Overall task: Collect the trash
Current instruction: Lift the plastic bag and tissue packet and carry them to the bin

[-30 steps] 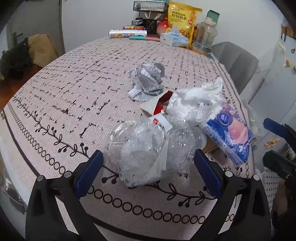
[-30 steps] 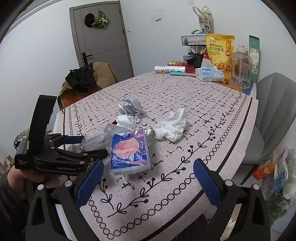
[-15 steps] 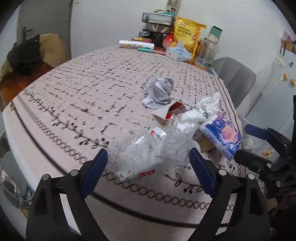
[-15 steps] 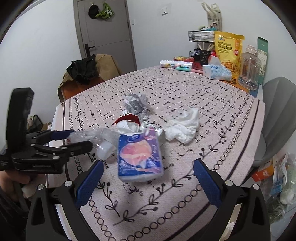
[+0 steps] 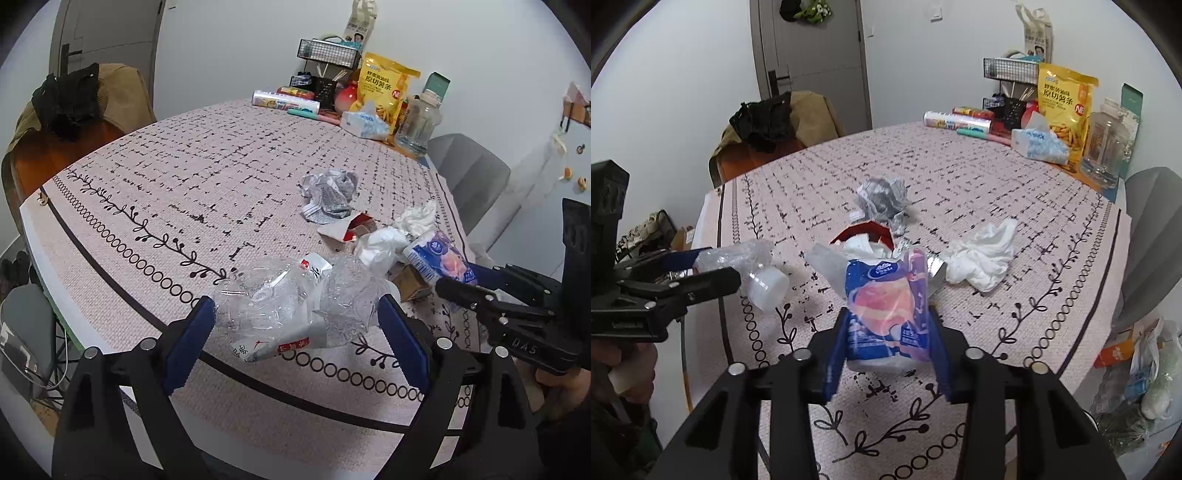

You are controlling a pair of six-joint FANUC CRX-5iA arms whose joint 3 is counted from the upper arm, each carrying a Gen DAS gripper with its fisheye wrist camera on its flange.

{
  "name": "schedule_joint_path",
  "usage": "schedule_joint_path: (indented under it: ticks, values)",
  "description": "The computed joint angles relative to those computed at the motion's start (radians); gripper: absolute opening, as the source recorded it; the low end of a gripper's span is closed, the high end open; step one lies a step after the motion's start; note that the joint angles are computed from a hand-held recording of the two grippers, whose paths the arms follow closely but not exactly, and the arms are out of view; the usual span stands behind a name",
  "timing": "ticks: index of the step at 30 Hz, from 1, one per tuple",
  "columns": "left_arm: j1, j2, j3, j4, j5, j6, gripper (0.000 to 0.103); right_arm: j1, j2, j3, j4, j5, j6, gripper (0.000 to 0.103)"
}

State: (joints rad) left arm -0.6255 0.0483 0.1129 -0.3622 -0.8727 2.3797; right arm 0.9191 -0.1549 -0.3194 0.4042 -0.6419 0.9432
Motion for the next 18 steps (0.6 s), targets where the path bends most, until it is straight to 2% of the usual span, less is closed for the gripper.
schedule_joint_path:
  ticks: [10,18]
  values:
    - [-0.032,0.036,0.075,-0.041,-0.021,-0.002,0.088,-0.034,-0.075,-0.052,0.030,0.040,-0.058,0.036]
    - [-0.055,0.112,0.189,-0.039,-0.015,-0.059,0.088,-0.077,-0.134,-0.098,0.091,0.050,-0.122,0.036]
